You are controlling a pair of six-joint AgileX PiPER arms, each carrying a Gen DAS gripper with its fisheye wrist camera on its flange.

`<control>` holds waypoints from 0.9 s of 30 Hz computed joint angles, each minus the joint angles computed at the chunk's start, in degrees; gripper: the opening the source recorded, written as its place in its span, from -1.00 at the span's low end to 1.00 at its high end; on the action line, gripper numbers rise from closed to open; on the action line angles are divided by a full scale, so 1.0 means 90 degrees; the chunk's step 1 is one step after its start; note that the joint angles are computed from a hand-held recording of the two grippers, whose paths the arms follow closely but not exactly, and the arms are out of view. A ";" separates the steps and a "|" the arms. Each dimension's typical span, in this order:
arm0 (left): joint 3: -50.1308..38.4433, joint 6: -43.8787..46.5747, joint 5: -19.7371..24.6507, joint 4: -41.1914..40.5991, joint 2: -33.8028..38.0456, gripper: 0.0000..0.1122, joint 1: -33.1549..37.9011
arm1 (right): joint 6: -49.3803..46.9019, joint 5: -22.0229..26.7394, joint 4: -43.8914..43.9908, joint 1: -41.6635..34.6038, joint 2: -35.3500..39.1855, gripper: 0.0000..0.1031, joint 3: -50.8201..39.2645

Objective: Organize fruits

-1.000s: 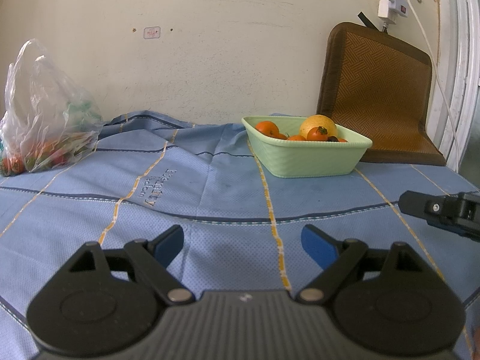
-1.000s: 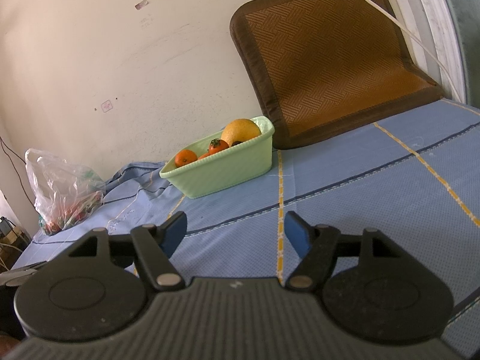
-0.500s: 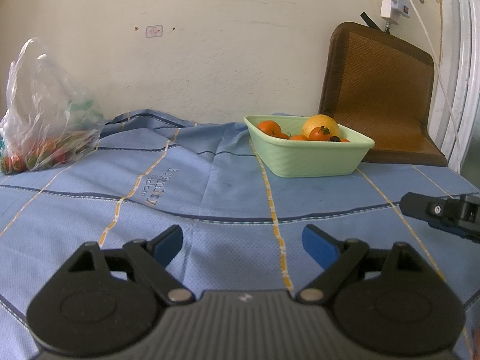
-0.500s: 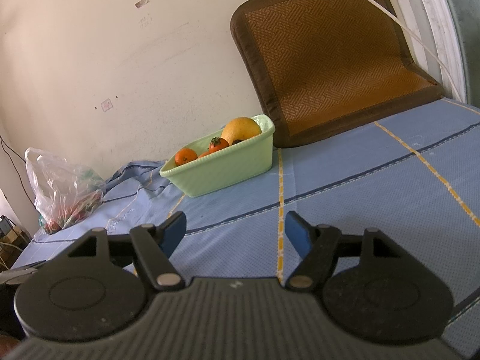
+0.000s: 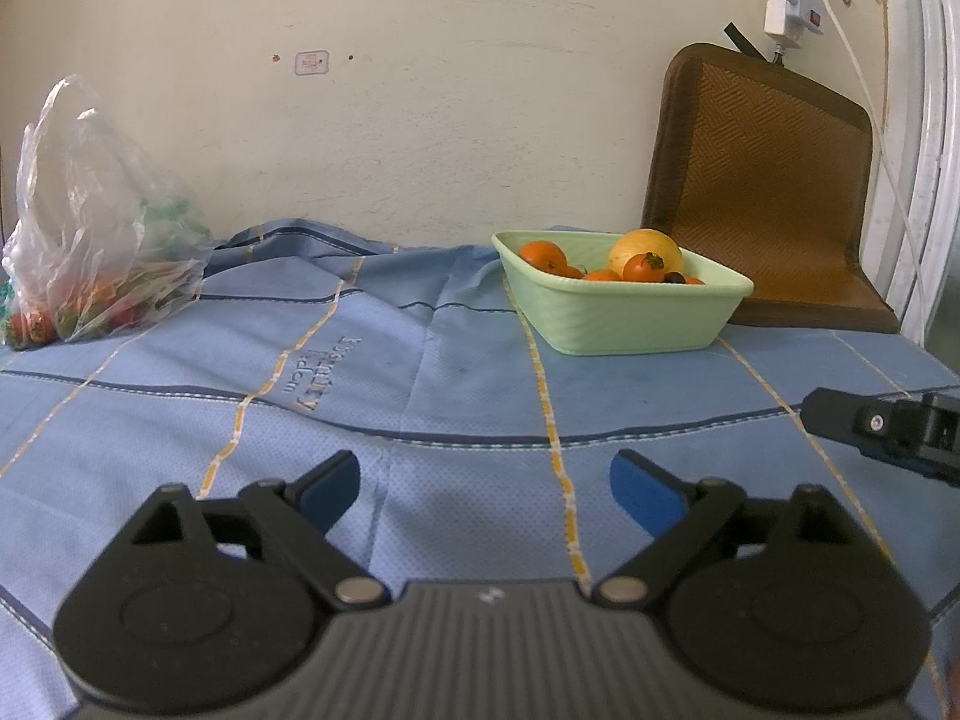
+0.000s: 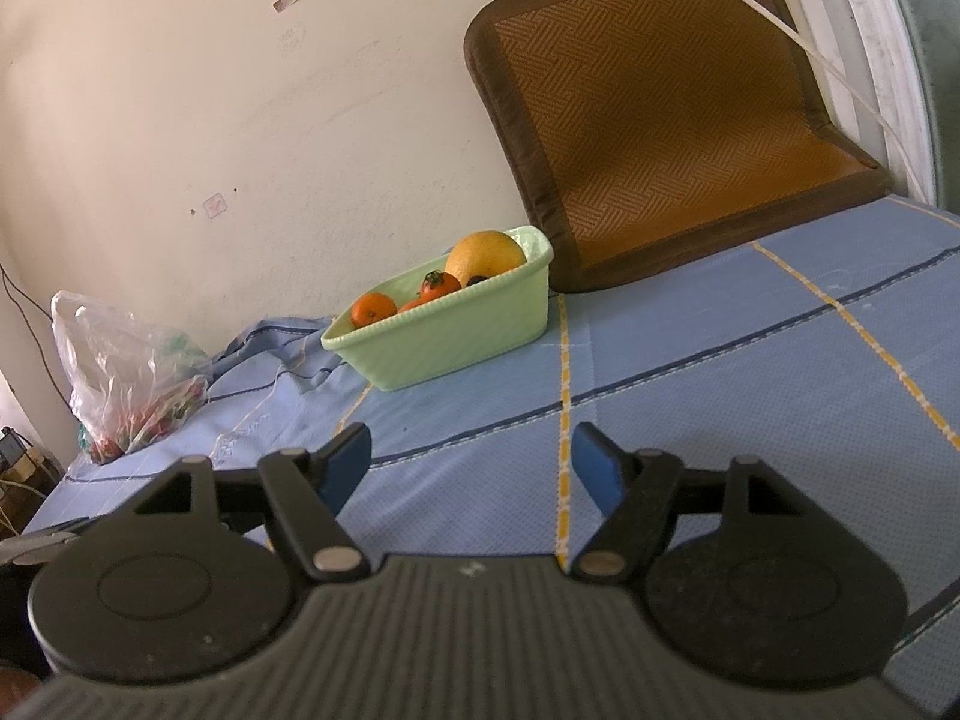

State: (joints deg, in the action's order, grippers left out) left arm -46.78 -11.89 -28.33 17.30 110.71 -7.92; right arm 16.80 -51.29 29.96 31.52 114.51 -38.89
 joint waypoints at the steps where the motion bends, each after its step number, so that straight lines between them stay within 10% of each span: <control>1: 0.0013 0.0029 -0.0002 -0.0033 -0.0007 0.68 -0.0005 | 0.0004 0.0002 -0.0019 -0.0008 0.0013 0.47 -0.0014; 27: 0.0008 0.1251 0.0075 -0.1436 -0.0019 0.83 -0.0308 | 0.0088 0.0042 -0.0138 -0.0056 0.0010 0.50 -0.0014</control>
State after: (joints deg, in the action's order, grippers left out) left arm -46.71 -0.64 -27.66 4.38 110.54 -10.69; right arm 17.59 -50.91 28.72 31.02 114.60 -39.02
